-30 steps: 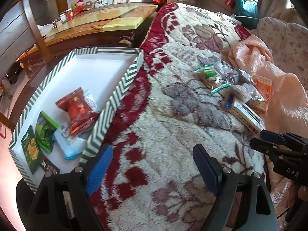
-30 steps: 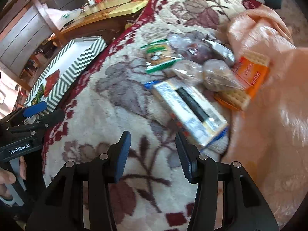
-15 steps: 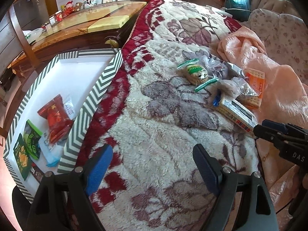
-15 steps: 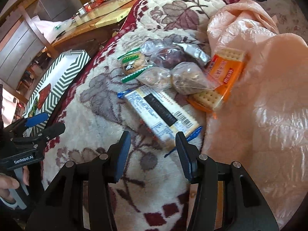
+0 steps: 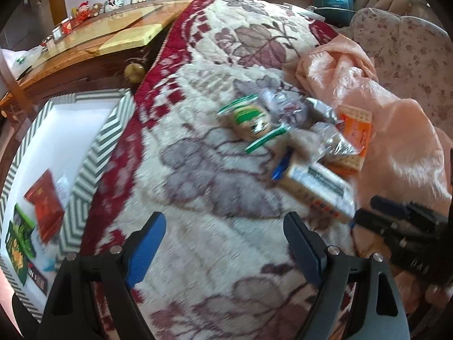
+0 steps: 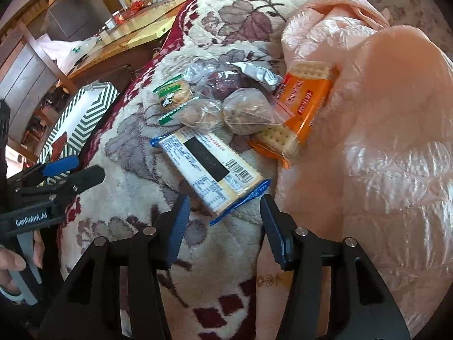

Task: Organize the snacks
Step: 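Move both grippers back toward the snack pile on the blanket, then lower the left gripper onto the clear nut bags while the right gripper approaches the white biscuit box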

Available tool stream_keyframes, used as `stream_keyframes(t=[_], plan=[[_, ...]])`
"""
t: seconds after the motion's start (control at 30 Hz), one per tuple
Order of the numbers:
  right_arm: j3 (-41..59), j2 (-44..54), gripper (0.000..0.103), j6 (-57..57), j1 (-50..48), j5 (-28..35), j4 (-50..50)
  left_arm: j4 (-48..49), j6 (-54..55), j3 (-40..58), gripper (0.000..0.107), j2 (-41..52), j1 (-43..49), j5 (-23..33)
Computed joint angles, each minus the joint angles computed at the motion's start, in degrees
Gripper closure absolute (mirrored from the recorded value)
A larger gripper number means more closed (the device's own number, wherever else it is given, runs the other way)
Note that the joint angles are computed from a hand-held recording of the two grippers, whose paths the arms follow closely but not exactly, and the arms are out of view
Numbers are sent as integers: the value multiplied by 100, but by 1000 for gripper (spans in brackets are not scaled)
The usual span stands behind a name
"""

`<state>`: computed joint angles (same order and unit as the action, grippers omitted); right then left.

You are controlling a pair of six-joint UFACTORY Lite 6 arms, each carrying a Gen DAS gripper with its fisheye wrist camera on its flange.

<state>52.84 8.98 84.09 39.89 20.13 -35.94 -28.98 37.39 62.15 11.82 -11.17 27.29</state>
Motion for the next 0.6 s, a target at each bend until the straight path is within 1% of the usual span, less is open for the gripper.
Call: stream_keyframes(t=[0.3, 0.6], plan=[[-360, -107, 52, 200, -188, -409, -73, 363, -1110, 1477, 20, 1090, -716, 510], [-482, -18, 52, 191, -346, -828, -49, 618, -2107, 3433, 20, 2567, -1296, 1218]])
